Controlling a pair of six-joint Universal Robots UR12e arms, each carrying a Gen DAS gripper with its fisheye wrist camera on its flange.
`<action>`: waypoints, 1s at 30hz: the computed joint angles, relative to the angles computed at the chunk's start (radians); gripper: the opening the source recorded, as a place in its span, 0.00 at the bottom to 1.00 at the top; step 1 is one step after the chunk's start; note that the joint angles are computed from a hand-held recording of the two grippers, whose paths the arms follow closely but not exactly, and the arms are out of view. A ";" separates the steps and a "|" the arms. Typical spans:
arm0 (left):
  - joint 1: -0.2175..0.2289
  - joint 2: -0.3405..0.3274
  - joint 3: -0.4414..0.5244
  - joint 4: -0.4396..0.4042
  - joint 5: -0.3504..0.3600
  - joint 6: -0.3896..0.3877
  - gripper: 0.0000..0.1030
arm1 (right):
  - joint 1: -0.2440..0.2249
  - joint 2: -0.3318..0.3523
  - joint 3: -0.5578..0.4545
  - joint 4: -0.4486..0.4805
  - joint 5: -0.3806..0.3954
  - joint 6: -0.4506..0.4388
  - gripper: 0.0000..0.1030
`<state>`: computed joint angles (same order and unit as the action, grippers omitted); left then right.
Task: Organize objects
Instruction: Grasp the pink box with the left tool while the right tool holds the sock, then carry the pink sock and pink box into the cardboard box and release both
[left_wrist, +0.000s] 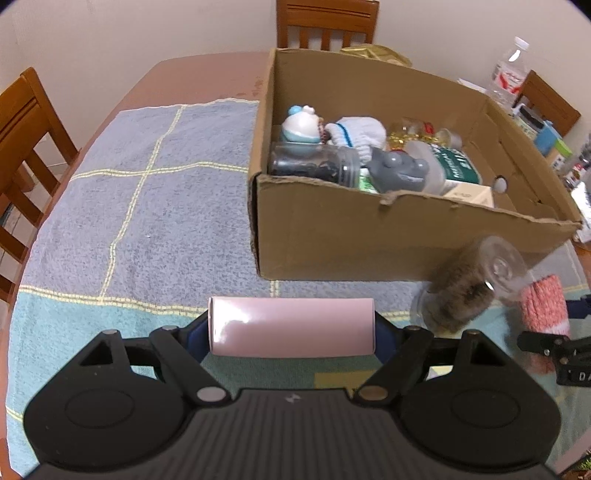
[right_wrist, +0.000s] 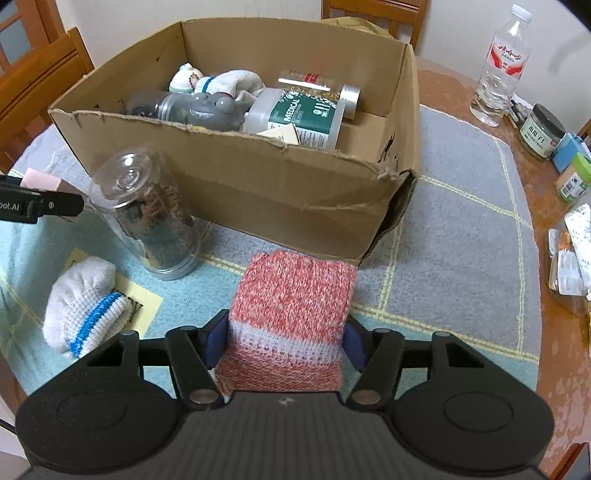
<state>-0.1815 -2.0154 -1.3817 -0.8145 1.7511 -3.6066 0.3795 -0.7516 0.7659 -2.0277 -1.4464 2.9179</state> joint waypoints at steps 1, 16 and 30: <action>0.000 0.002 0.000 -0.003 -0.005 0.005 0.80 | 0.000 -0.001 0.002 0.001 0.005 0.003 0.65; -0.005 0.042 0.042 -0.059 -0.096 0.127 0.80 | -0.025 -0.041 -0.001 0.055 0.115 -0.091 0.65; -0.006 -0.002 0.177 -0.023 -0.091 0.212 0.80 | -0.032 -0.023 -0.113 0.121 0.165 -0.231 0.65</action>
